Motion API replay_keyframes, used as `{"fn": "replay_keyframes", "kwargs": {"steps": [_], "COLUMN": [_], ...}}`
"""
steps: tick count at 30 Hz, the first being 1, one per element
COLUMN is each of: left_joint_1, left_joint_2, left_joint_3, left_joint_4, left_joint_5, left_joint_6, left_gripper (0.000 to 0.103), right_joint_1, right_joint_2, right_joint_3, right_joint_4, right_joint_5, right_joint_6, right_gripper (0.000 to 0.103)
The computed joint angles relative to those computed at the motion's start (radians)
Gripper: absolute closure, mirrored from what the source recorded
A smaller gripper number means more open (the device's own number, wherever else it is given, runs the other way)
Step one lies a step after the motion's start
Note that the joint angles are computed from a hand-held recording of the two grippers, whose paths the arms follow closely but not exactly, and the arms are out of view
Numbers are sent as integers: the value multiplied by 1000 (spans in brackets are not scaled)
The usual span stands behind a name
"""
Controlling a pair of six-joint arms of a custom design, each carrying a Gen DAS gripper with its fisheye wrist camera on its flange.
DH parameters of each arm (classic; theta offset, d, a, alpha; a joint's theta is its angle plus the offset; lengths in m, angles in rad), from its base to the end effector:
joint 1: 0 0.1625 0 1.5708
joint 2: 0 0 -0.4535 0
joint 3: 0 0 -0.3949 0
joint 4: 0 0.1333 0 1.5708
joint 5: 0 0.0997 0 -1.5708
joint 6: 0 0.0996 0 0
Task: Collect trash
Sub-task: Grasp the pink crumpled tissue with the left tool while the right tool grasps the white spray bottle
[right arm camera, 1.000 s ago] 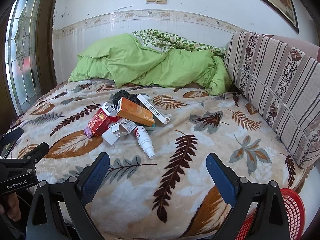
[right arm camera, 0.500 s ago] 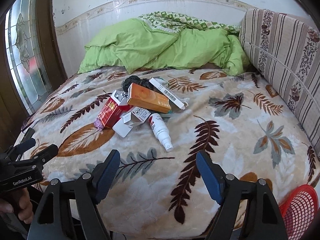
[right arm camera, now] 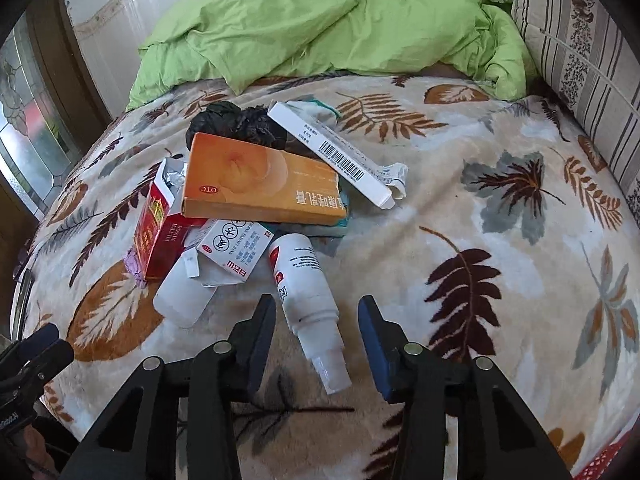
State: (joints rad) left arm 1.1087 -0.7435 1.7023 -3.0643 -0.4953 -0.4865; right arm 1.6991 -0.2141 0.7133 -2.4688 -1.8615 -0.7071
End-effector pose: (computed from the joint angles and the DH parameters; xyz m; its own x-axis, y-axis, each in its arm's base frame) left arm -0.1012 -0.6988 0.1563 -0.7321 -0.5275 -0.4309 0.0467 0.5923 -0.8044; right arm 0.2215 -0.8978 0.0206 -0.6566 -0.6030 0.4531 -0.7161 0.6869 -0.1236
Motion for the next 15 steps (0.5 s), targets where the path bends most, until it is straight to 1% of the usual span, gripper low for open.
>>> {"fn": "replay_keyframes", "kwargs": {"steps": [2,4,5,6,8,10,12,13,15], "left_joint_1": [15,34,42,52,74,91,105,110,113], "left_joint_2": [7,19,27,35,48,63,82,91,110], "left_joint_3": [-34,-82,-109,-136,-189,-233,-277,-298,-331], "left_joint_4": [0,16,39,65,114,152,184,201,212], "left_joint_5": [-24,-62,-74,-89,-139,-168,-183,-182,-161], "left_joint_6": [18,34,32,29,18,6,3,3,21], "left_gripper": [38,44,46,47,52,54,56,59,62], "right_joint_1": [1,7,9,10,8,6,5,5,5], "right_joint_2": [11,18,21,24,22,15,9,8,5], "right_joint_3": [-14,-7,-2,-3,-3,1,9,12,16], "right_joint_4": [15,-14,-31,-36,-36,-26,-23,-26,-31], "right_joint_5": [7,-8,-20,-30,-25,-15,-13,-12,-11], "right_joint_6": [-4,-35,-49,-59,-54,-42,-35,-35,-33], "right_gripper": [60,62,69,70,70,70,70,70,70]}}
